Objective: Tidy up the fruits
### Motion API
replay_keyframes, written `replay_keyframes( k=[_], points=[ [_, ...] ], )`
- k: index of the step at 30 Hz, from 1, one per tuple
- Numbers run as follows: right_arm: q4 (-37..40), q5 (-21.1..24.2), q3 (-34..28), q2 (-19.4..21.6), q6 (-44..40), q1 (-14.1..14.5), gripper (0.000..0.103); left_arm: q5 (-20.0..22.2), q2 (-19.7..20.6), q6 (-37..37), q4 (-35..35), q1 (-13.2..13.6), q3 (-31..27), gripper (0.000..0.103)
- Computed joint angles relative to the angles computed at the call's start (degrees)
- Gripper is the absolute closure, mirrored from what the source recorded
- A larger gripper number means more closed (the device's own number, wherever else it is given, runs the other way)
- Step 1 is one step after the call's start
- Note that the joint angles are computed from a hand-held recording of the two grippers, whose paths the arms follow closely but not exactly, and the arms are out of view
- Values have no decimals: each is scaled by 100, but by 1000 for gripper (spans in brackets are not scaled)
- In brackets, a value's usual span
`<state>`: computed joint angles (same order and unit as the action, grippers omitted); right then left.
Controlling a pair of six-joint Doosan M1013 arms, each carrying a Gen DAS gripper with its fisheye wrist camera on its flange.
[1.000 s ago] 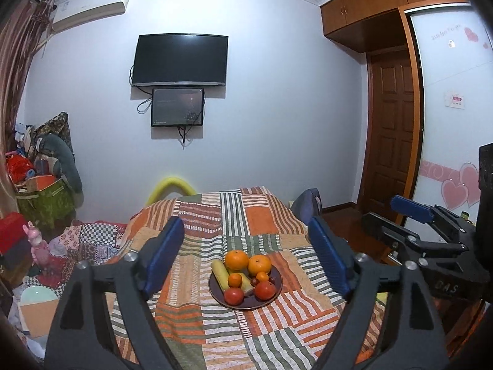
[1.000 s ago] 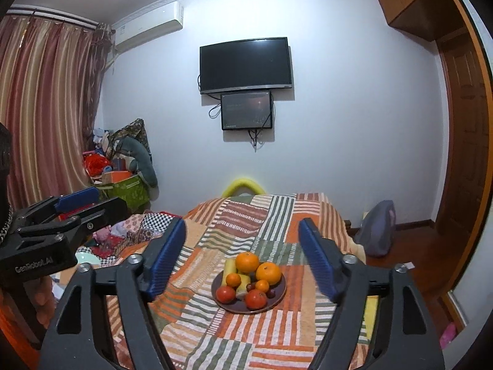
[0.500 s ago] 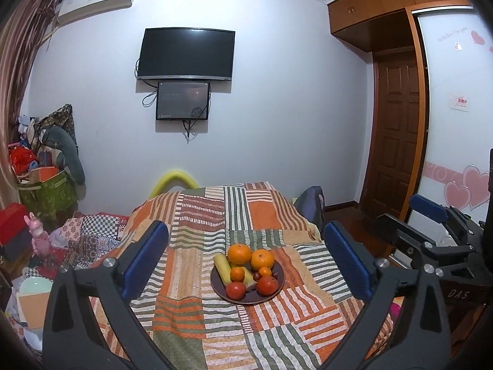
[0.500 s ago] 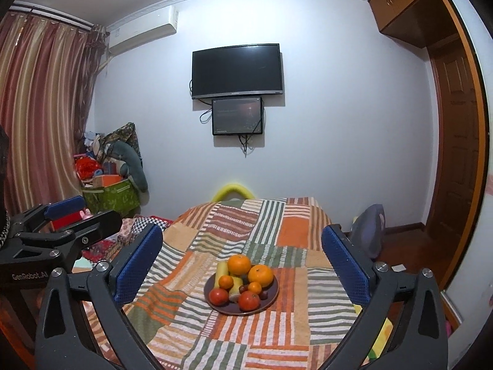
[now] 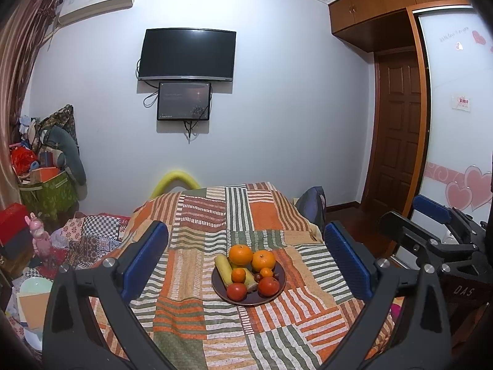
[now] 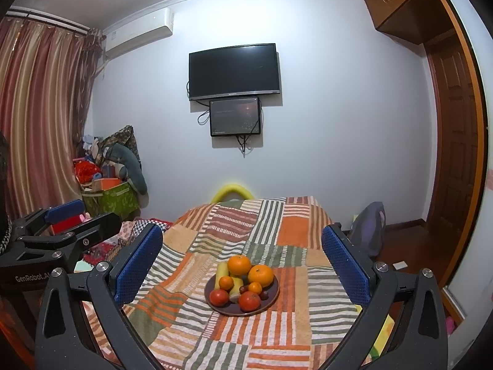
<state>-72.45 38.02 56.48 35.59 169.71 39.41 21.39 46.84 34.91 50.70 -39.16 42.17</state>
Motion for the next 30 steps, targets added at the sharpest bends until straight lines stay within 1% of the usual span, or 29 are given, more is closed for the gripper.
replay_keyframes(
  k=[13,21,30],
  points=[
    [-71,-5,17,-23,78,7,0,-57,-28,83,-105,-4,44,0],
    [-110,-36,9,-28,114,6,0,-99,-70,-18,23,-17,120,0],
    [-119,-33,1,-28,136,6,0,-144,-99,39,2,-24,159,0]
  ],
)
